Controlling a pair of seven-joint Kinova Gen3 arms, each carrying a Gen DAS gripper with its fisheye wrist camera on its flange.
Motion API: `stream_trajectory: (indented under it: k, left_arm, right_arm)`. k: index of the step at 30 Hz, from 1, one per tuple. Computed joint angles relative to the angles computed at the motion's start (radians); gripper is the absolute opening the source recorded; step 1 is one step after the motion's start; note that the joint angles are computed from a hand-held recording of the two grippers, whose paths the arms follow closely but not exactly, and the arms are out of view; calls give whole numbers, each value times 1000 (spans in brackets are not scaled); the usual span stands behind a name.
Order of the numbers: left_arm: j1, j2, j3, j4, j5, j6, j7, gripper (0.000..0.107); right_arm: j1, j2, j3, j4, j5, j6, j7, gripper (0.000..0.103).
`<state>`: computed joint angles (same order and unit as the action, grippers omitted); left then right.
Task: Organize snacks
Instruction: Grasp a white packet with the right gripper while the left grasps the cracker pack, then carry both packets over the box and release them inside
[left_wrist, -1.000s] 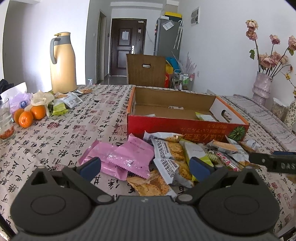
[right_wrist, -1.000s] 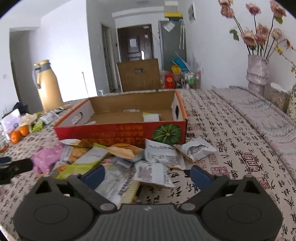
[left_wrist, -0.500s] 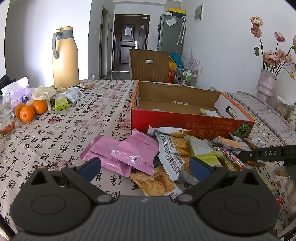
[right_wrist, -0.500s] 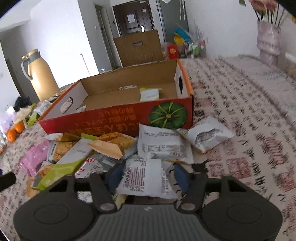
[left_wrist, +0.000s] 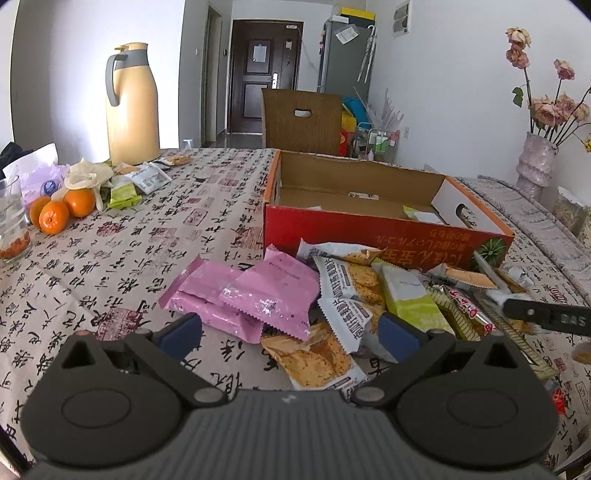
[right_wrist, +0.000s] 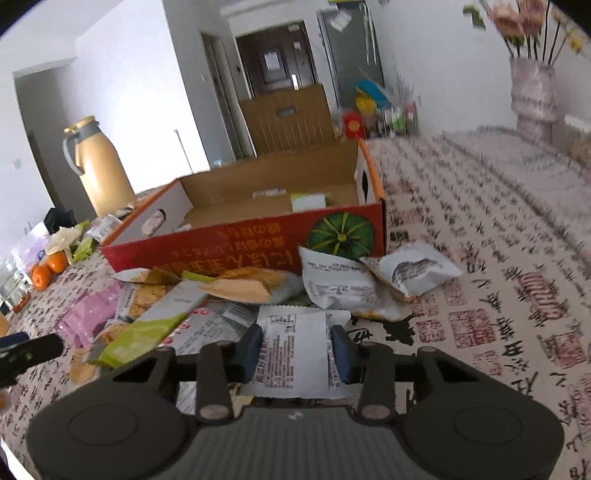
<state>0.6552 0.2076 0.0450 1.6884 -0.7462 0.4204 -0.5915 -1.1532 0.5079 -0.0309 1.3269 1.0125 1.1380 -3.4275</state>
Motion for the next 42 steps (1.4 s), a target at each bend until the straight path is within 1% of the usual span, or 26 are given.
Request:
stream_trajectory:
  k: [3, 7, 11, 13, 19, 21, 24, 26, 27, 29, 30, 31, 32, 35, 42]
  left_arm:
    - [-9, 5, 12, -9, 28, 19, -23, 103]
    - [-14, 13, 25, -20, 63, 47, -58, 103]
    - [-9, 39, 36, -55, 102, 112, -91, 103]
    - [-12, 55, 42, -75, 131, 138, -112, 103]
    - [8, 111, 34, -143, 178, 213, -136, 103]
    - [16, 126, 27, -166, 193, 236, -135, 100]
    - [42, 134, 4, -176, 172, 249, -98, 94]
    - [57, 135, -4, -176, 151, 254, -84, 84]
    - [61, 136, -6, -176, 143, 255, -81, 81]
    - [69, 132, -7, -170, 124, 252, -76, 68]
    - [69, 130, -5, -166, 119, 248, -78, 66]
    - [67, 127, -4, -158, 112, 237, -82, 59]
    - [73, 122, -6, -147, 96, 227, -81, 48]
    - [66, 108, -2, -119, 85, 196, -89, 43]
    - [63, 75, 1, -64, 59, 156, -68, 42]
  right_arm:
    - [-63, 26, 17, -22, 61, 91, -1, 39]
    - [-114, 46, 21, -36, 112, 178, -16, 39]
    - [-129, 44, 11, -28, 131, 213, -44, 39]
    - [-130, 40, 5, -21, 134, 220, -60, 39]
    - [-129, 37, -10, -3, 139, 229, -96, 39]
    - [-130, 34, -11, 7, 144, 233, -116, 39]
    - [-128, 33, -17, 14, 147, 234, -128, 39]
    - [-126, 33, -21, 18, 148, 231, -133, 39]
    - [-125, 33, -22, 18, 148, 230, -134, 39]
    - [-123, 33, -24, 18, 149, 225, -133, 39]
    - [-123, 34, -25, 18, 149, 224, -133, 39]
    - [-123, 34, -26, 18, 150, 222, -132, 39]
    - [-123, 35, -26, 18, 150, 220, -131, 39]
    - [-127, 39, -26, 12, 149, 222, -125, 39]
    - [-145, 46, -22, 0, 146, 236, -122, 39]
